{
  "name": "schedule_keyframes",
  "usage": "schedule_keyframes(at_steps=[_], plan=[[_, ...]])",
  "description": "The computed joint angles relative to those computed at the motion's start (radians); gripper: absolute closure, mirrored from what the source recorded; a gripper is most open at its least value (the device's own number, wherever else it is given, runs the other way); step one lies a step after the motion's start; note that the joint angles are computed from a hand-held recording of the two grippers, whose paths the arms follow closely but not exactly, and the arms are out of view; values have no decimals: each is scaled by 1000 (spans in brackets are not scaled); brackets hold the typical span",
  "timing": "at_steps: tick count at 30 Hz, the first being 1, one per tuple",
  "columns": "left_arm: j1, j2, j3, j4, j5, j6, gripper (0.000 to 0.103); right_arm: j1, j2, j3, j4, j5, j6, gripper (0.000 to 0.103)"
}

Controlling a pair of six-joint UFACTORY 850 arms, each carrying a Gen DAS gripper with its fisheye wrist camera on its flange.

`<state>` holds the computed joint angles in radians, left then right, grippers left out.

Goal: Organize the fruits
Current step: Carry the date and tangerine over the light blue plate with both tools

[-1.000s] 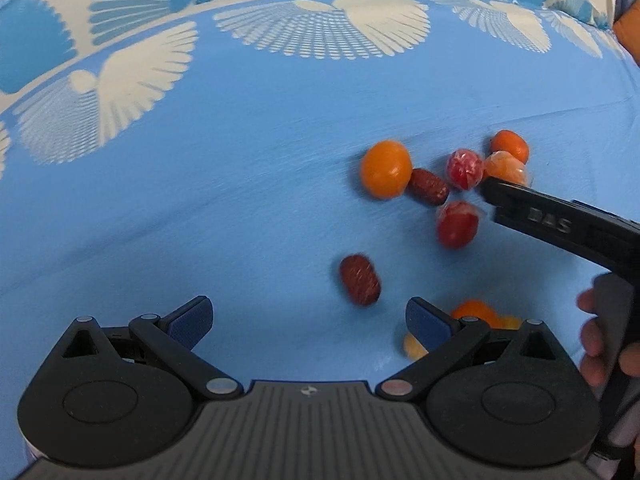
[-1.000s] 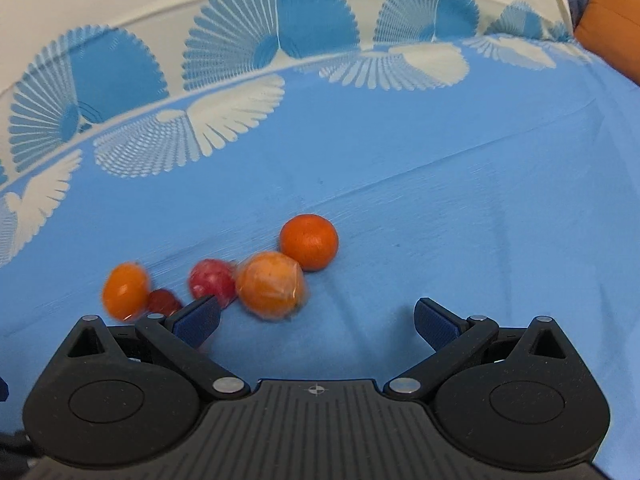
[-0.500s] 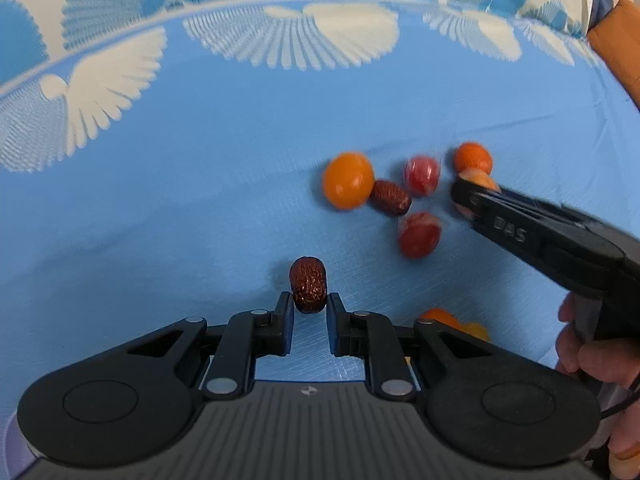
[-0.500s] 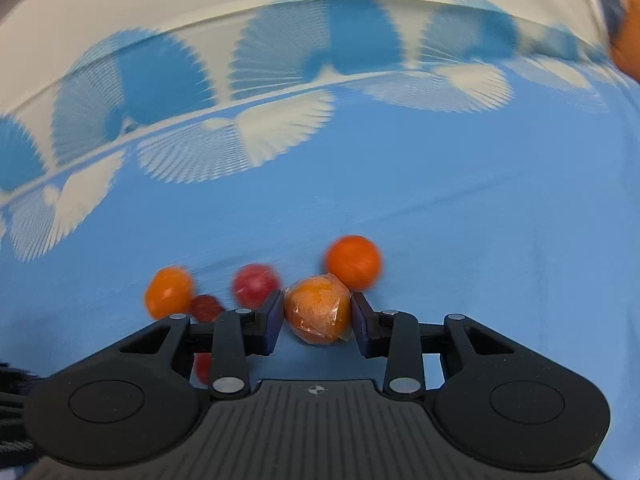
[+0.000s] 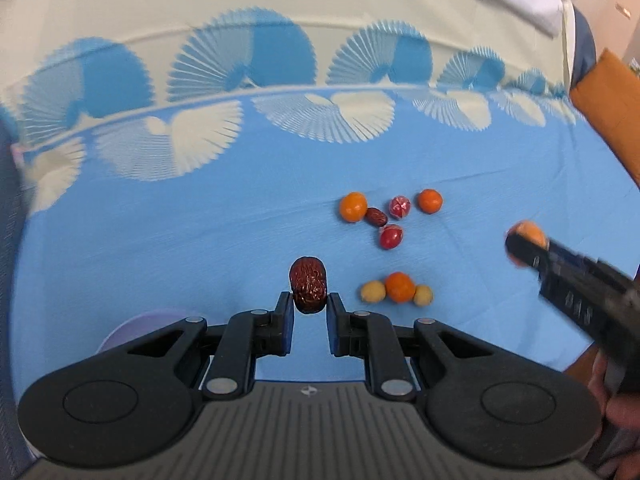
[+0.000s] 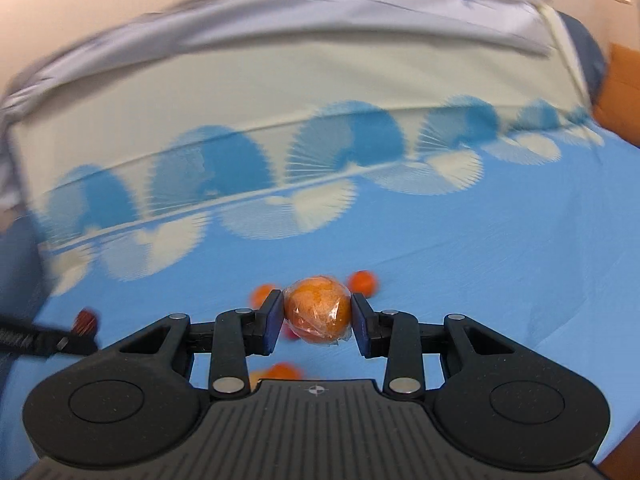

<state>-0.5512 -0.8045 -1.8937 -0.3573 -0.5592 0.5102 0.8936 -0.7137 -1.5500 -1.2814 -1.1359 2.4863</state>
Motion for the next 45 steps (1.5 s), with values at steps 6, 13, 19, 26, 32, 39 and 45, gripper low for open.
schedule_keyframes(at_steps=[6, 13, 19, 26, 32, 39, 45], plan=[[70, 234, 297, -112, 102, 111, 84, 94, -54, -148, 6, 44, -69, 65], [144, 375, 474, -166, 124, 175, 84, 167, -146, -338, 16, 57, -217, 65], [198, 462, 582, -278, 152, 274, 84, 197, -215, -476, 33, 32, -347, 65], [247, 509, 630, -389, 157, 382, 84, 207, -273, -589, 43, 13, -441, 65], [268, 526, 654, -416, 164, 400, 84, 208, -313, -663, 67, 9, -507, 65], [281, 531, 660, -461, 178, 440, 84, 210, -326, -683, 68, 0, -530, 65], [278, 518, 650, -440, 181, 417, 84, 206, -324, -678, 70, 15, -538, 65]])
